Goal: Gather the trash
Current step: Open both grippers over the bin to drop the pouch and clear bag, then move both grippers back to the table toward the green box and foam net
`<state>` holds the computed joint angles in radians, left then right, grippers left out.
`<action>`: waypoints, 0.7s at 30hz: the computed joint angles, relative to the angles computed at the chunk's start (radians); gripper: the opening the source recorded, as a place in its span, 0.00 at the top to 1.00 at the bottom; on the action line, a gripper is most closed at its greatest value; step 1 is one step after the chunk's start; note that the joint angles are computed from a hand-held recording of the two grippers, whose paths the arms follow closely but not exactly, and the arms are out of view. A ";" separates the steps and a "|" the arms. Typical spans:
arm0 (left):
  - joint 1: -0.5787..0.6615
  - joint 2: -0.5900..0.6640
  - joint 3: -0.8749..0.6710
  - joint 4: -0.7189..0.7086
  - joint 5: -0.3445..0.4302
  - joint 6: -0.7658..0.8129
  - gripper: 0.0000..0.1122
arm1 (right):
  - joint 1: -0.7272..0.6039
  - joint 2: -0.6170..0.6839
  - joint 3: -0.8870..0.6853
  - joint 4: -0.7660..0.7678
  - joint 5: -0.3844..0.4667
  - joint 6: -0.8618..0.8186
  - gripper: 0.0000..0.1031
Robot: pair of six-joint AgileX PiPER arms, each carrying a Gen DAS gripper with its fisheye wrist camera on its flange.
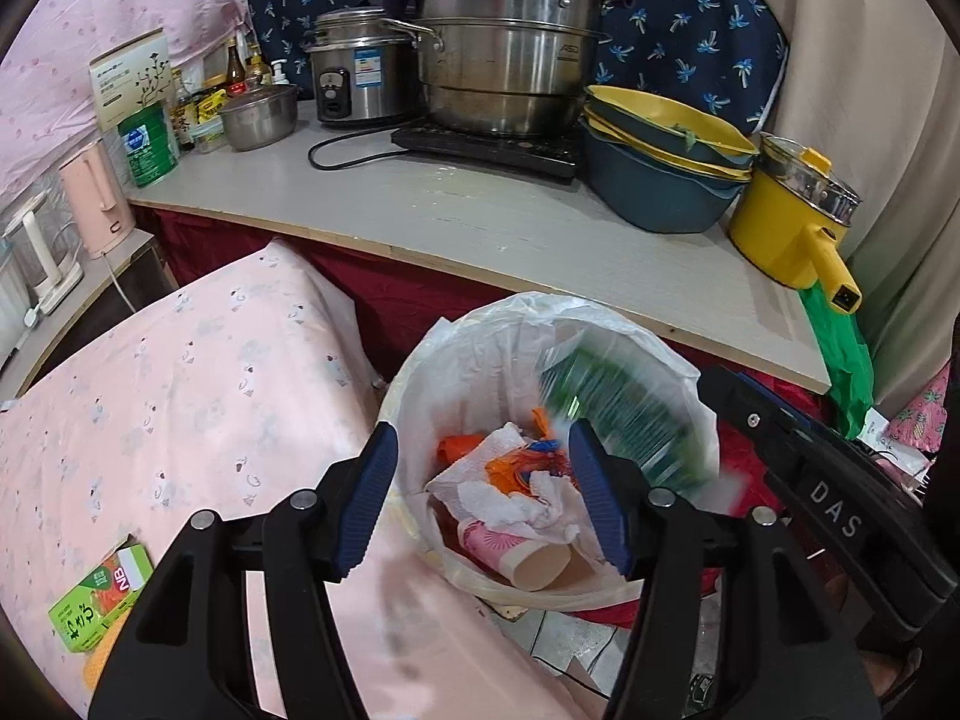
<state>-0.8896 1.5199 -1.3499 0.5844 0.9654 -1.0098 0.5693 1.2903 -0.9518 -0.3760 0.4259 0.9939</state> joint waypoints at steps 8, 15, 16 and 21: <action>0.013 -0.044 0.053 0.022 0.004 -0.035 0.46 | 0.065 0.040 -0.050 -0.046 0.027 0.039 0.79; 0.000 -0.106 0.103 0.048 0.022 -0.077 0.45 | 0.121 0.031 -0.075 -0.101 0.075 0.089 0.73; -0.003 -0.113 0.107 0.051 0.027 -0.081 0.45 | 0.131 0.029 -0.078 -0.111 0.083 0.100 0.72; -0.025 -0.177 0.150 0.075 0.056 -0.112 0.45 | 0.194 0.016 -0.095 -0.167 0.128 0.157 0.69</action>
